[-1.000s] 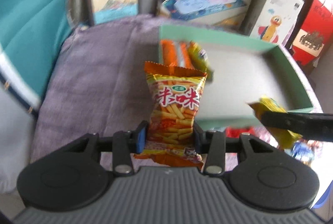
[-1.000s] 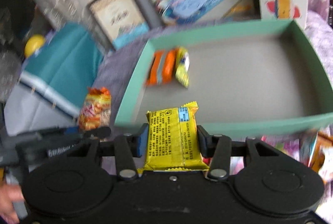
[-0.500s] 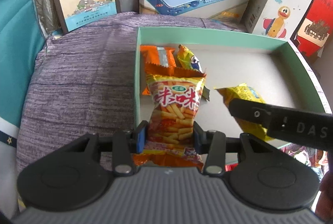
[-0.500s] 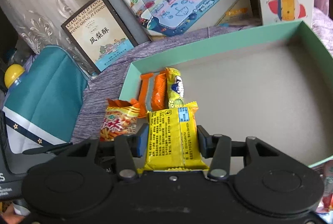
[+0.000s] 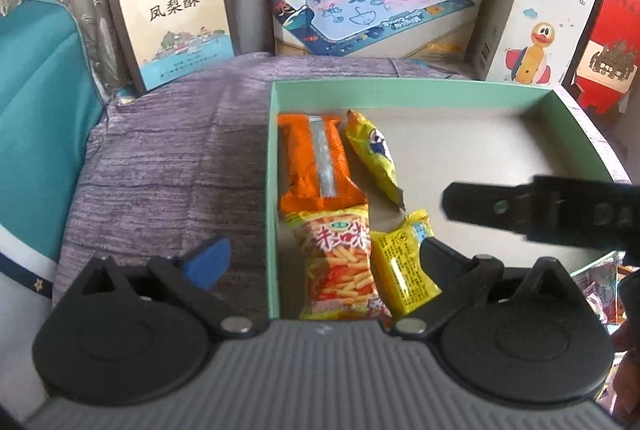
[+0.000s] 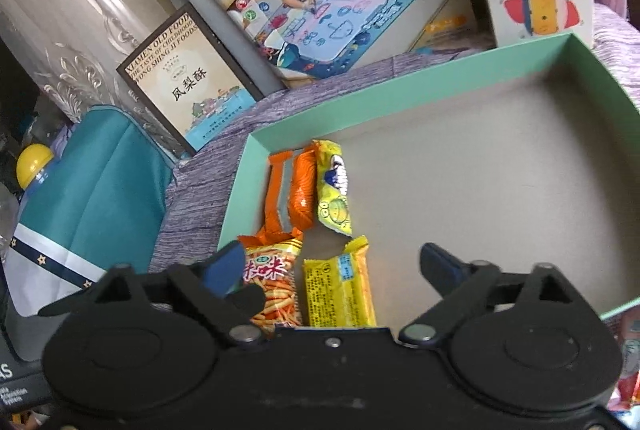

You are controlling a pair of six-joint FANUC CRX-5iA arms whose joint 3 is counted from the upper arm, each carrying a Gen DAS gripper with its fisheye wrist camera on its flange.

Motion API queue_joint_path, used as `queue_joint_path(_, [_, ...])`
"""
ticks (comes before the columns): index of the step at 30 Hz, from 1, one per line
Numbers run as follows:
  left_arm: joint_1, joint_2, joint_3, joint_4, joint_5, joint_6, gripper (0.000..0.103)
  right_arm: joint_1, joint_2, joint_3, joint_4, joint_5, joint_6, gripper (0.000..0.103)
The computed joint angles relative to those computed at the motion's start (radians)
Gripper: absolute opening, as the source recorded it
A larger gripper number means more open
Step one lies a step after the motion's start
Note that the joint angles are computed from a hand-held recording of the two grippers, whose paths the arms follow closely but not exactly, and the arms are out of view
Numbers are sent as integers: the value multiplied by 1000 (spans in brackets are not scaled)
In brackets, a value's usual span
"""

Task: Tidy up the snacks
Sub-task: 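Lower both packs into the box beside the first packs and release, then grasp the red candy with left tool while right tool grasps yellow striped pack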

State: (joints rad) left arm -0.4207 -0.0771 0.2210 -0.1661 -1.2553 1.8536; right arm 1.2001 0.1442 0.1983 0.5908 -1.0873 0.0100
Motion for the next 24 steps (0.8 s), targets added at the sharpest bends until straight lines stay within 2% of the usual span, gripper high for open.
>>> queue_joint_path(5, [-6, -20, -2, 9, -26, 11, 103, 23, -23, -14, 22, -20, -10, 103])
queue_joint_path(10, [-39, -35, 9, -4, -52, 21, 103, 51, -53, -22, 15, -56, -4, 103])
queue_joint_path(24, [-157, -109, -69, 5, -98, 49, 103, 181, -179, -119, 14, -201, -67, 103])
